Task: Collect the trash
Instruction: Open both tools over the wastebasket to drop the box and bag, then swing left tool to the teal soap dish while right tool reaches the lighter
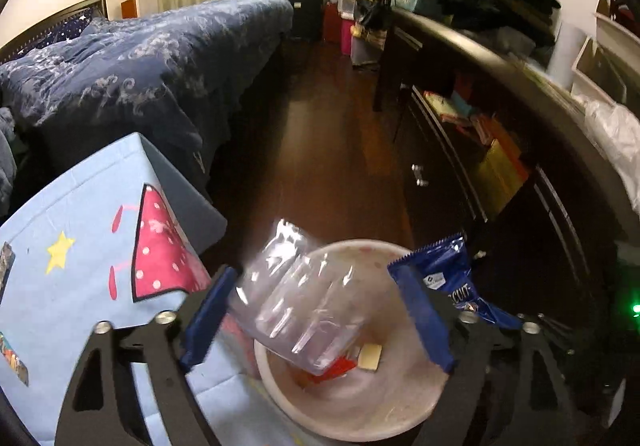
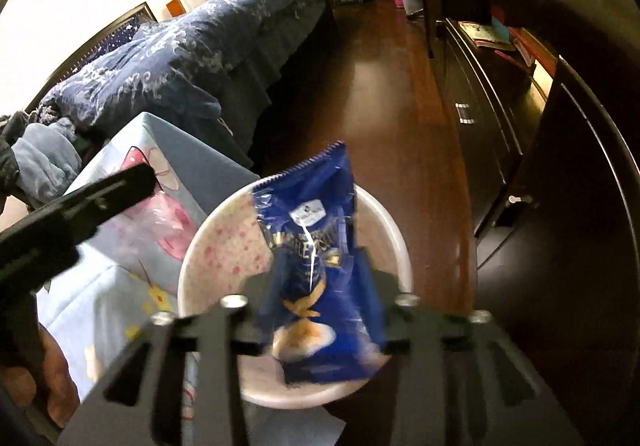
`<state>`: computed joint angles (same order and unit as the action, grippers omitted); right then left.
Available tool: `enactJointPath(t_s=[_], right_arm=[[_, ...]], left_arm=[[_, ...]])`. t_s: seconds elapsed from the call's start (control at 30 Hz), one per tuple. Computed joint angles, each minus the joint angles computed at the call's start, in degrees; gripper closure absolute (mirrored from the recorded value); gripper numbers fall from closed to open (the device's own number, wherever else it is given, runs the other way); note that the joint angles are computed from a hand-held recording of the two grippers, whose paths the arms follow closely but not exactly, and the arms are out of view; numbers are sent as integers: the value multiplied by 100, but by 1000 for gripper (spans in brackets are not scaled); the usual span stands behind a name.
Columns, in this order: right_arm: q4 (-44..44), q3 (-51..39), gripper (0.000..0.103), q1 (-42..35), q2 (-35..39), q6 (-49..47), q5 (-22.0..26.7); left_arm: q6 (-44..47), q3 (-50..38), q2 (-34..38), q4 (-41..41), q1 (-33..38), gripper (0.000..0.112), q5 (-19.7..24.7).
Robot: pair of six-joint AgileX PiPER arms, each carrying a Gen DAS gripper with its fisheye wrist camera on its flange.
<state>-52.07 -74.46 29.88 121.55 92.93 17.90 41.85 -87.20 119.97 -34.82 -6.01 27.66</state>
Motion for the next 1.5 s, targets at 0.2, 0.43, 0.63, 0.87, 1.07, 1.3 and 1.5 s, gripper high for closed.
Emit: enactJointPath(t_s=[0.2, 0.43, 0.63, 0.87, 1.07, 1.3, 1.5], right_arm=[[4, 63, 51, 22, -78, -50, 1], [279, -141, 43, 187, -13, -582, 194], [432, -288, 41, 483, -169, -738, 689], [-274, -17, 31, 1221, -770, 278, 965], [153, -751, 23, 1936, -664, -391, 1437], [642, -1892, 20, 2465, -181, -1211, 2002], [957, -2481, 20, 2735, 145, -1617, 2280]], left_arm=[[540, 62, -175, -573, 142, 15, 246], [937, 519, -709, -1059, 519, 14, 445], [1429, 1186, -1450, -1411, 1078, 13, 425], [1979, 2047, -2322, -1397, 2037, 13, 146], [2544, 2486, -2677, -1426, 3403, 13, 271], [3261, 2549, -2479, -1434, 4755, 13, 294], [3522, 2510, -2005, -981, 5232, 13, -103]])
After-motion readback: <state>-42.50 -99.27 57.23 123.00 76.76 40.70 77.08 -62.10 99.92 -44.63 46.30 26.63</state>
